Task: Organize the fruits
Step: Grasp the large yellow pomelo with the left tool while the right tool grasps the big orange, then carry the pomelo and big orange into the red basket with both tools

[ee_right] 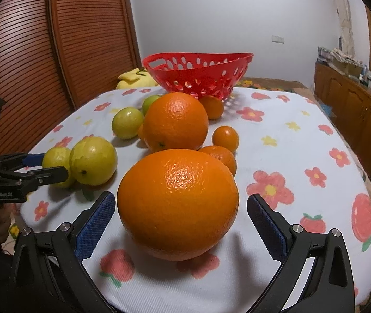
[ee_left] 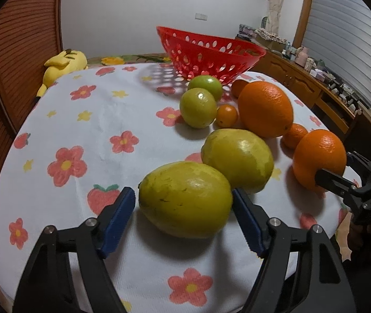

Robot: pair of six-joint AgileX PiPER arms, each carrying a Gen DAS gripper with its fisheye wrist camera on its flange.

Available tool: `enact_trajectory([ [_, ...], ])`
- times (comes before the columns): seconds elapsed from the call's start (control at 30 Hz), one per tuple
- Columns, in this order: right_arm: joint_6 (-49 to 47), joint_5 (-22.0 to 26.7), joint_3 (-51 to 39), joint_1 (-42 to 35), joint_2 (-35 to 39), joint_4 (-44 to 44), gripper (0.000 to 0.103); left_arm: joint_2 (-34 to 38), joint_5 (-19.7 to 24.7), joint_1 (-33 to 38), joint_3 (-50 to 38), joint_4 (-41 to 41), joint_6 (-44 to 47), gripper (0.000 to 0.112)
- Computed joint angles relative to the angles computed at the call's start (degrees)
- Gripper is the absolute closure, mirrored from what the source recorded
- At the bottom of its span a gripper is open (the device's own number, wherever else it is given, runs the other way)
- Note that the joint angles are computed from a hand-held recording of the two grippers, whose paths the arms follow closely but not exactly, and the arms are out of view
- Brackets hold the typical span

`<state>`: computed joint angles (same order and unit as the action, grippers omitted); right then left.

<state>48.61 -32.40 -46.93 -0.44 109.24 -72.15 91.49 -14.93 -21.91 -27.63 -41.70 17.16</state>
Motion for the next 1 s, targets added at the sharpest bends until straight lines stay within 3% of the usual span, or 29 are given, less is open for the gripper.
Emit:
enact_trajectory([
  [0.07, 0.5, 0.0, -0.1, 0.0, 0.2, -0.6, 0.001, 0.2, 0.3, 0.8, 0.2, 4.9, -4.6, 0.036],
  [0.17, 0.5, 0.4, -0.3, 0.3, 0.4, -0.8, 0.001, 0.3, -0.1, 0.4, 0.3, 4.7, -4.5, 0.041],
  [0.5, 0.4, 0.3, -0.6, 0.3, 1.4, -2.0, 0.011, -0.9, -0.5, 0.7, 1.3, 7.1, -7.5, 0.042],
  [1.0, 3.4, -3.3, -1.0, -2.1, -0.2, -7.0, 0.012, -6.3, -1.4, 0.5, 2.6, -1.7, 0.4, 0.042],
])
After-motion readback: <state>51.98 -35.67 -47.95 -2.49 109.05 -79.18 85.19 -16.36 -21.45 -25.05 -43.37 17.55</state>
